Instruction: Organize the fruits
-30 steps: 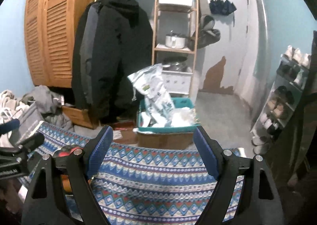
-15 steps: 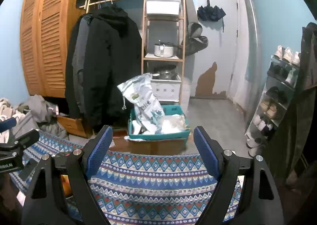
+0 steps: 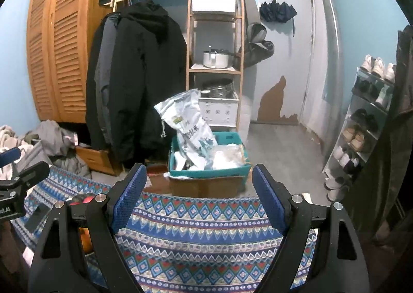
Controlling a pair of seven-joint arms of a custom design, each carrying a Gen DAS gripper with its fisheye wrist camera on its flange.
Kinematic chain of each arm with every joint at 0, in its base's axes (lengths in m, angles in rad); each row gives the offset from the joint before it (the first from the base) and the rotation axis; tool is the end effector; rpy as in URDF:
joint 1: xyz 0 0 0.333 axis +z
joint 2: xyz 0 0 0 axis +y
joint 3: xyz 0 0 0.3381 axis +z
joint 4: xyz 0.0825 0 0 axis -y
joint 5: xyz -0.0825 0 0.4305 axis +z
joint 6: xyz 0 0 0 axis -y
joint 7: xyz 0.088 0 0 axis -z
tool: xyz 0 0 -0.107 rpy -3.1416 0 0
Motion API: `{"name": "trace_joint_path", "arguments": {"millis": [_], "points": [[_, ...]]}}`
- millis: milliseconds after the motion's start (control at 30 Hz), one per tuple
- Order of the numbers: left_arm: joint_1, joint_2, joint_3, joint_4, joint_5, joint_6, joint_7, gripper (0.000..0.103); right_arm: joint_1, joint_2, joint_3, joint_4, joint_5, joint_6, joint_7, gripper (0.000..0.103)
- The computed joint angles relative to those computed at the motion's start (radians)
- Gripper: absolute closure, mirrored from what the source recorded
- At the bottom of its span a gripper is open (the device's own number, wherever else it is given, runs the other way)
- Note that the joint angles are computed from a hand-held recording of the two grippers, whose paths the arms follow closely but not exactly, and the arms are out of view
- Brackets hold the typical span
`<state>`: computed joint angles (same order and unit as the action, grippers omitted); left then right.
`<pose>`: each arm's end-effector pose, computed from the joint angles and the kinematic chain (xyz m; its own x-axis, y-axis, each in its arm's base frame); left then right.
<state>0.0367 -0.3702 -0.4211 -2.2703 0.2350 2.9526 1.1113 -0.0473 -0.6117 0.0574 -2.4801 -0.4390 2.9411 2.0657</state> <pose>0.4791 -0.2418 0.6174 -0.2031 -0.9788 0.0261 -0.4983 0.0804 -0.8633 0.4436 0.0372 0.6287 -0.1046 -0.9944 0.0154 -0.4563 0.0342 -0.8892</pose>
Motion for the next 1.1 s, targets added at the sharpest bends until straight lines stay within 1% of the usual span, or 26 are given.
{"name": "trace_joint_path", "arguments": {"millis": [200,1100], "points": [[0.007,0.007,-0.009,0.006,0.016,-0.006,-0.010,0.001,0.004,0.001,-0.002,0.001,0.003,-0.005,-0.006,0.020],[-0.005,0.003,0.001,0.000,0.028,-0.016,-0.018,0.001,0.024,0.002,-0.014,-0.001,0.023,-0.015,-0.038,0.020]]}}
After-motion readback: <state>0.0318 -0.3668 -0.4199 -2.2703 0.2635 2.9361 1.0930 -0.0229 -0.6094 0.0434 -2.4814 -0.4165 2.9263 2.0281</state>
